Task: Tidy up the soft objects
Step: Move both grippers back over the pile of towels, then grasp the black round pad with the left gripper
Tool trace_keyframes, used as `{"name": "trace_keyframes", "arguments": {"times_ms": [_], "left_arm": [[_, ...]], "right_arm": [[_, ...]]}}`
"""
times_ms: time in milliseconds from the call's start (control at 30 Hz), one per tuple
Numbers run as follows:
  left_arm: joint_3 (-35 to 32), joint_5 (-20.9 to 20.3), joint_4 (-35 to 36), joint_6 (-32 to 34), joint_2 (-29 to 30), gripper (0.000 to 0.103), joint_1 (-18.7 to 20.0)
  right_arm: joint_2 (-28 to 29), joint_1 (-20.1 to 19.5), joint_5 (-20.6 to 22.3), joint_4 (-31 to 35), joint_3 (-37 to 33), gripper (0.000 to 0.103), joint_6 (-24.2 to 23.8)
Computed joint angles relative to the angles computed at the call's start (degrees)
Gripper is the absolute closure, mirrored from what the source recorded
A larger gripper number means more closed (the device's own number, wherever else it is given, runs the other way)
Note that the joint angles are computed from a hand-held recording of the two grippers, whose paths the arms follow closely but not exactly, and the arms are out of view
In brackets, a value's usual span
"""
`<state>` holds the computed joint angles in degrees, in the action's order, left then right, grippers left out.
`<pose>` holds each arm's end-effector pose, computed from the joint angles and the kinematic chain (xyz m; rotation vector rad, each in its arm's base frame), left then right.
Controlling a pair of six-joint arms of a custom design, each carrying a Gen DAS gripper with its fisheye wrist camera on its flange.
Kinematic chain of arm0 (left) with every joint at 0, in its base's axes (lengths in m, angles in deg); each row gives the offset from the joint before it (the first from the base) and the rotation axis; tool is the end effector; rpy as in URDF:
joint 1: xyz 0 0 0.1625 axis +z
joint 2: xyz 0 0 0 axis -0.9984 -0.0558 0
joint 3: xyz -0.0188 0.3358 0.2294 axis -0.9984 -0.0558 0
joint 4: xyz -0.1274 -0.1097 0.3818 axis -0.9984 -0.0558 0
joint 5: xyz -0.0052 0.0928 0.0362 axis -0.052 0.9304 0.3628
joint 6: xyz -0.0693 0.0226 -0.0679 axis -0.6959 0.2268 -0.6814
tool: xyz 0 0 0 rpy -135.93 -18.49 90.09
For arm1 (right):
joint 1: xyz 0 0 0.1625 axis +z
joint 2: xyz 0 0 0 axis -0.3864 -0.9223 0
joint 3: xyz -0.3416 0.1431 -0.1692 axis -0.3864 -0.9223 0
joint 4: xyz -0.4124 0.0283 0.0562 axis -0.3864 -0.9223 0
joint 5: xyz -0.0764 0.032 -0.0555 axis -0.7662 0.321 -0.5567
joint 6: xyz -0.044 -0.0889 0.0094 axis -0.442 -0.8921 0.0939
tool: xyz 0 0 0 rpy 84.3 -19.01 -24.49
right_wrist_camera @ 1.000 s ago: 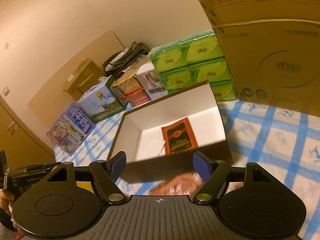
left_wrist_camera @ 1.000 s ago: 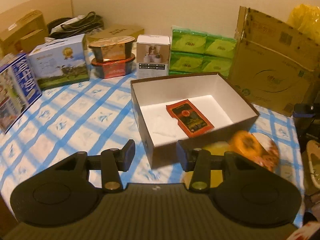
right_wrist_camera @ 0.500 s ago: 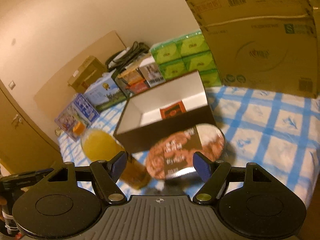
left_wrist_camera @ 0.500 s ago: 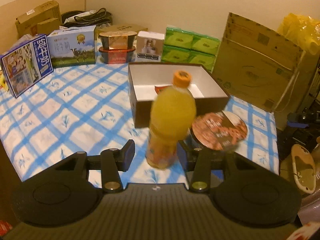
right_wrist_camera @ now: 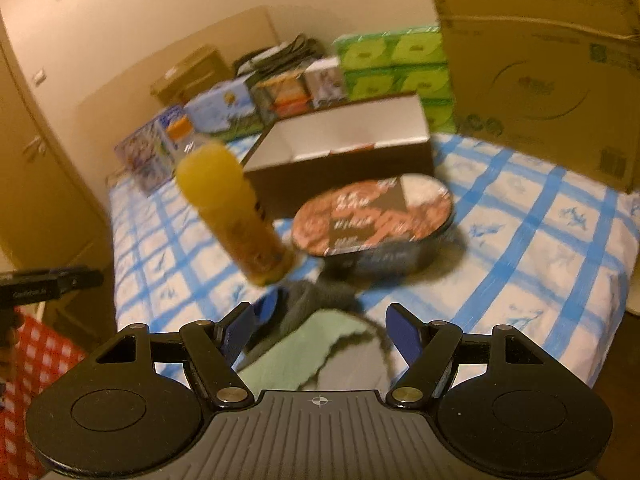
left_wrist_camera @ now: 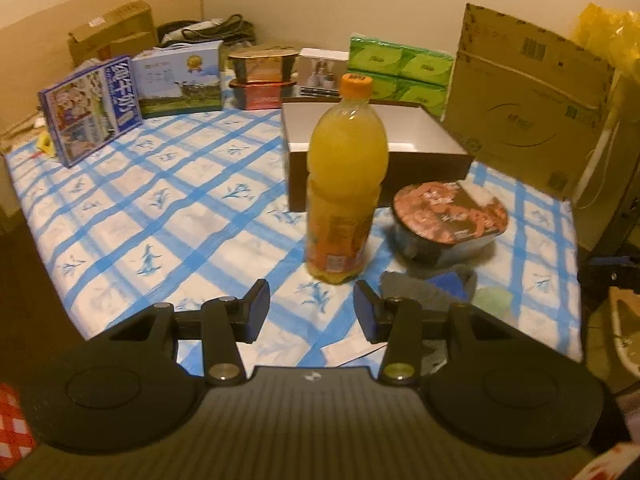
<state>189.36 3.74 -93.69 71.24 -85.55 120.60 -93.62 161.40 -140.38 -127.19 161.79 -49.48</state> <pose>-0.1378 -0.3400 0.4763 0.7747 2.3394 -0.8132 0.3907 -0.2581 0.1779 0.2872 -2.5683 1.0847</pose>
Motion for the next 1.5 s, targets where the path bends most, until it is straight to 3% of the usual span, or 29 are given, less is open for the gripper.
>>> {"name": "trace_keyframes", "arguments": {"times_ms": [200,467,533,700,1267,1500], "left_arm": [[3.37,1.65,2.98,-0.69,-1.94,0.061,-0.37],[8.48,-2.55,2.64,-0.23,-3.76,0.053,1.70],[9.69,-3.92,2.87,0.08,-4.38,0.046,1.86],[12.96,-6.84,1.44,3.62,-5.05,0.041,2.44],[16.79,-13.42,-7.85,15.72,2.87,0.031,10.29],[16.93,-13.83,-10.48,17.94,4.28,0.034,12.47]], "right_arm": [[2.26,-0.38,1.73,1.24,0.20,0.030,1.17],[2.81,-0.47,0.00,4.61,1.12,0.030,2.25],[2.90,-0.82,0.29,4.51,1.57,0.030,2.55],[2.93,-1.89,1.09,5.23,2.29,0.030,3.79],[1.50,-4.36,1.80,6.57,4.21,0.030,7.18],[1.69,-4.97,1.93,6.58,4.29,0.030,7.43]]}}
